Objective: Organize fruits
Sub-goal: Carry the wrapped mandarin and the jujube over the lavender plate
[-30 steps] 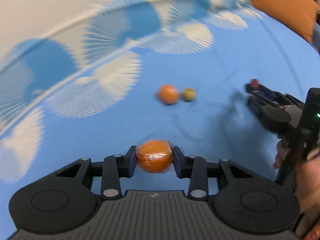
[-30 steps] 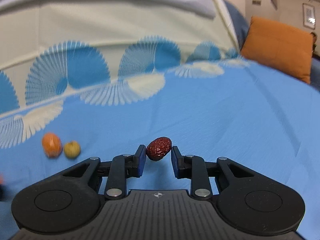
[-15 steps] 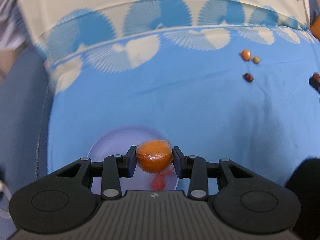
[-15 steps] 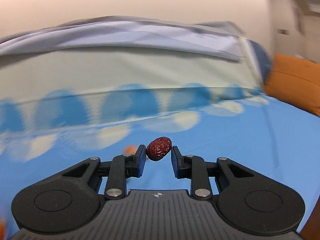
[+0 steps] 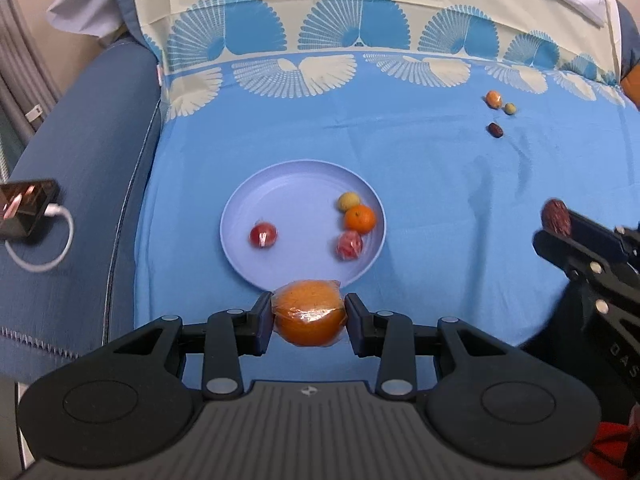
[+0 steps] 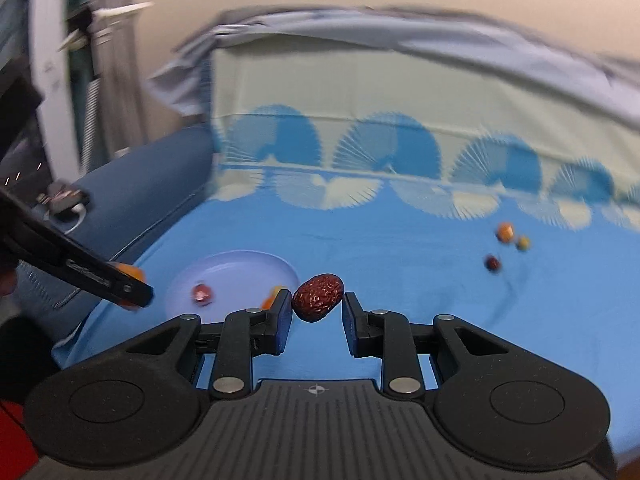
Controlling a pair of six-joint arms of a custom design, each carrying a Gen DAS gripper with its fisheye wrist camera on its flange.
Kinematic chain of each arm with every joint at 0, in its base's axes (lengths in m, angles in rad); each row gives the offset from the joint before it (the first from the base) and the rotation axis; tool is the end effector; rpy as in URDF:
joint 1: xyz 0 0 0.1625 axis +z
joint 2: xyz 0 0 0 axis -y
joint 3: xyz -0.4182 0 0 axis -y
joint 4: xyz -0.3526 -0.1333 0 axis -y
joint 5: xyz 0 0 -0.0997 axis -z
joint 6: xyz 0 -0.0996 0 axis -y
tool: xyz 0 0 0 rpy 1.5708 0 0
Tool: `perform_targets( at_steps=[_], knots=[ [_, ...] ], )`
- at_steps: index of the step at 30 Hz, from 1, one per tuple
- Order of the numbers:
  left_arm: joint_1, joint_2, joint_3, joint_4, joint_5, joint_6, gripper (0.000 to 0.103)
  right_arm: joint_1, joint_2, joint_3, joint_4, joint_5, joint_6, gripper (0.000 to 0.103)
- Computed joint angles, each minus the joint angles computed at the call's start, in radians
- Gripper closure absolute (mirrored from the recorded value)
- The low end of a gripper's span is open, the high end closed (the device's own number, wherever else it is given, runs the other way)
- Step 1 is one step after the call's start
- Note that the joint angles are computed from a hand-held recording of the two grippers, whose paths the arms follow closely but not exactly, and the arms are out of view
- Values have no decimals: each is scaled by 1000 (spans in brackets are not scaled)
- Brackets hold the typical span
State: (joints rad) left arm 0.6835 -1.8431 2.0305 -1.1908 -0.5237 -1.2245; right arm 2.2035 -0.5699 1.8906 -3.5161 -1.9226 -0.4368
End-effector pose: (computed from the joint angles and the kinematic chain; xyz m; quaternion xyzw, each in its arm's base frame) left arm -0.0872 -0.3542 0.4040 -0.0016 0.8431 -0.2984 0.4473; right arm 0.4198 -0.4051 0.0290 0.4312 -0.8335 0.3173 0.1361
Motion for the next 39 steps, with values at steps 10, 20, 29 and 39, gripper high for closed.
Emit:
perform_targets(
  at_steps=[10, 20, 29, 39],
  knots=[
    [-70, -69, 19, 135, -15, -127, 62, 52, -12, 16, 13, -25, -35, 74],
    [-62, -71, 8, 135, -3, -136, 62, 56, -6, 7, 37, -29, -54, 74],
    [-29, -48, -16, 141, 22, -149, 62, 49, 1, -5, 59, -32, -36, 74],
    [89, -22, -33, -4, 80, -29, 61, 42, 62, -91, 122, -24, -25, 74]
  ],
)
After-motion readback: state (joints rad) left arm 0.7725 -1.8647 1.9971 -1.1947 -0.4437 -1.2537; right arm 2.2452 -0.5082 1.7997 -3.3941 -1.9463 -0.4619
